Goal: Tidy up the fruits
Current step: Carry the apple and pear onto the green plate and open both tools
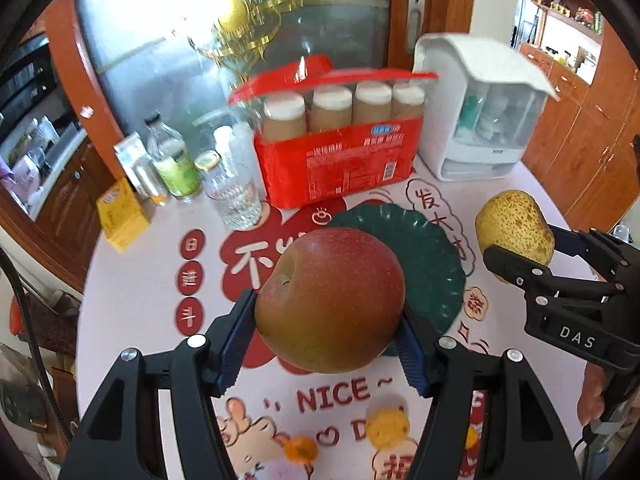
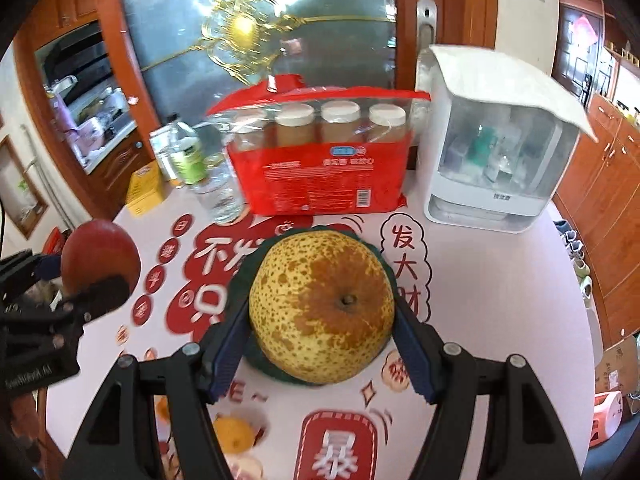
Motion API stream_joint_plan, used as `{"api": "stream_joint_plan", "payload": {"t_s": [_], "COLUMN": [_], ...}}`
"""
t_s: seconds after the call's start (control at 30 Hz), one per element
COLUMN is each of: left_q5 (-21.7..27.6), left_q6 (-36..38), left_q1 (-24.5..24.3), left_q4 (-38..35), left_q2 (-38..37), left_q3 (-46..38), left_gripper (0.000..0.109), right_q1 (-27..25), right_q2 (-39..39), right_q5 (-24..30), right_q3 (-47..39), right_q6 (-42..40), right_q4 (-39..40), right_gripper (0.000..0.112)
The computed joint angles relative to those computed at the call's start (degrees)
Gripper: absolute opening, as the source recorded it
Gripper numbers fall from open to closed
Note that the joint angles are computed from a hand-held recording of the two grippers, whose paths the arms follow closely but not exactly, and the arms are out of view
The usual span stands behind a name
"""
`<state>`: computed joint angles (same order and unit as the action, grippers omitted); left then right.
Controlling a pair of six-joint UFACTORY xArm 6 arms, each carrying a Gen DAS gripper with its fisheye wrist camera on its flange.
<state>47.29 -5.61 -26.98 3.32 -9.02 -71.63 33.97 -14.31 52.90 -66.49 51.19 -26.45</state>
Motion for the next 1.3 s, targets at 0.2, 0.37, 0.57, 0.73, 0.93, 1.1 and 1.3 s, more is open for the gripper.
{"api": "stream_joint_plan", "payload": {"t_s": [0.2,0.37,0.57,0.73,0.93,1.1,1.3], "left_q5": [-0.2,-1.2,-0.9,-0.2,-2.8,-4.2,-4.3], "left_q6": [0.4,-0.3,0.6,1.2,3.5,4.8,5.4], "left_q1": [0.2,-0.4,-0.2,0.0,-0.7,-1.6,-1.7], "left_q4": [-4.9,-5.4,-8.0,-8.6,-7.0,-6.1,-6.0], "left_q2": [10.9,18.3,24.0,26.5,25.2,22.9,19.4], "left_q3": [-3.4,-6.1,-9.5,-11.1,-8.9,-7.7,-5.4], "left_gripper": [0.063,0.063,0.063,0.064,0.085,0.096,0.096], "right_q1": [-3.9,-5.8,-6.5,-7.1,-7.6,-6.9,-5.3], "right_q2": [6.6,10.1,12.1,13.0,12.9,11.8,9.8], "right_q5": [-3.9,-7.5,-11.8,-14.4,-15.7,-15.2,-13.6], "right_q3": [2.5,5.5,7.5,8.3,8.8,9.0,9.3], "right_q6": [-3.4,-5.6,-9.1,-11.6,-12.3,-11.8,-10.2], "right_q4": [3.8,8.6,10.7,13.1,14.8,14.2,12.1], "right_gripper": [0.069,0.069,0.070,0.070,0.070,0.078,0.083]}}
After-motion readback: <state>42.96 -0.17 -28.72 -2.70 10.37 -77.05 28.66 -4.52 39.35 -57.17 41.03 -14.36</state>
